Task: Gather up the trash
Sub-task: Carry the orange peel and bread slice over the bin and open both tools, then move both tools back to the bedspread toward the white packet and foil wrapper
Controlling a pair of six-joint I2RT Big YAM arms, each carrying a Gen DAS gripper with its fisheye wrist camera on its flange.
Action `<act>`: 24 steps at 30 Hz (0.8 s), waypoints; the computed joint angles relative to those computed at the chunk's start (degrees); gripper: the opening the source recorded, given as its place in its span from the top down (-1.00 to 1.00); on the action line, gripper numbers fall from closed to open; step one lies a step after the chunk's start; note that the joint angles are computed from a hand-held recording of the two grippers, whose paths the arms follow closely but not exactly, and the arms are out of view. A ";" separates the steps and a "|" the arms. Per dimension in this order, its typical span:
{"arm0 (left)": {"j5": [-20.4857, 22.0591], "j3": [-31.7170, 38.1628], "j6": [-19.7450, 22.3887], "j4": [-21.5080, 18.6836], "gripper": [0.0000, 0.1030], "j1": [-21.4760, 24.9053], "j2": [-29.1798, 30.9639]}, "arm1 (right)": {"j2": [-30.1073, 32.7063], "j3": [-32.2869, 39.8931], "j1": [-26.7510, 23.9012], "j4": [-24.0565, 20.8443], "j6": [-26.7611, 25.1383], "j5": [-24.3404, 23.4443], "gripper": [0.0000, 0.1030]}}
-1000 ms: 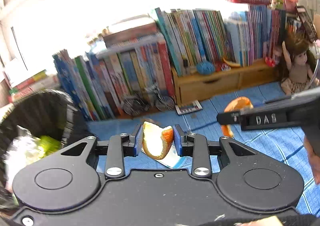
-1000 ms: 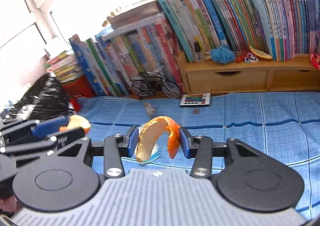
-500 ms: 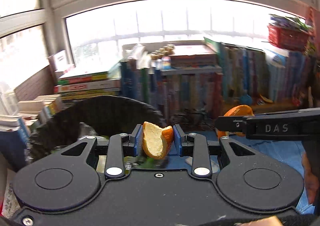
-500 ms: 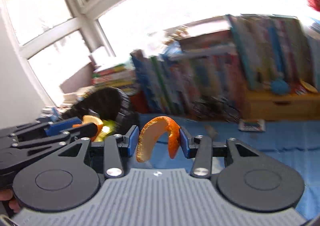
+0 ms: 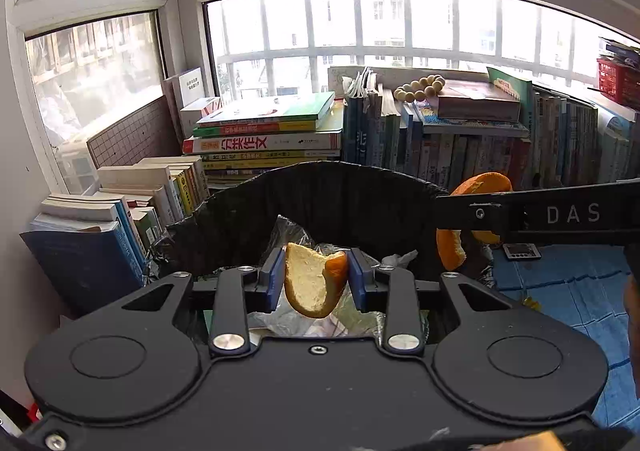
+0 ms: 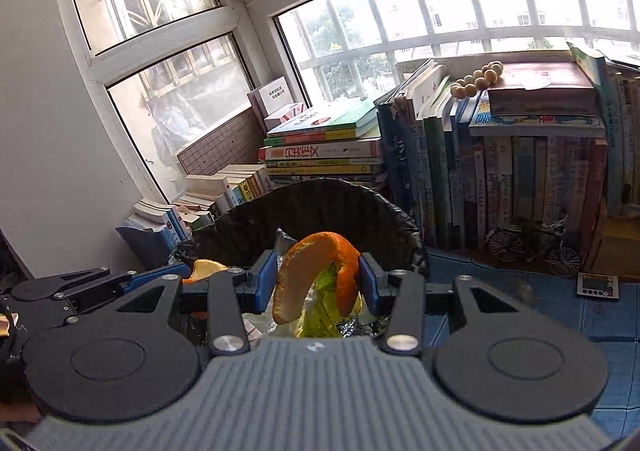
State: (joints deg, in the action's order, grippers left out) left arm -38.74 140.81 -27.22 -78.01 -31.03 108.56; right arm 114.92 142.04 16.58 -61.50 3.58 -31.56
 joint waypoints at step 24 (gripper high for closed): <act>6.00 -14.71 7.03 13.41 -0.46 1.61 -8.38 | -2.41 -2.81 3.25 1.92 3.25 10.69 -0.47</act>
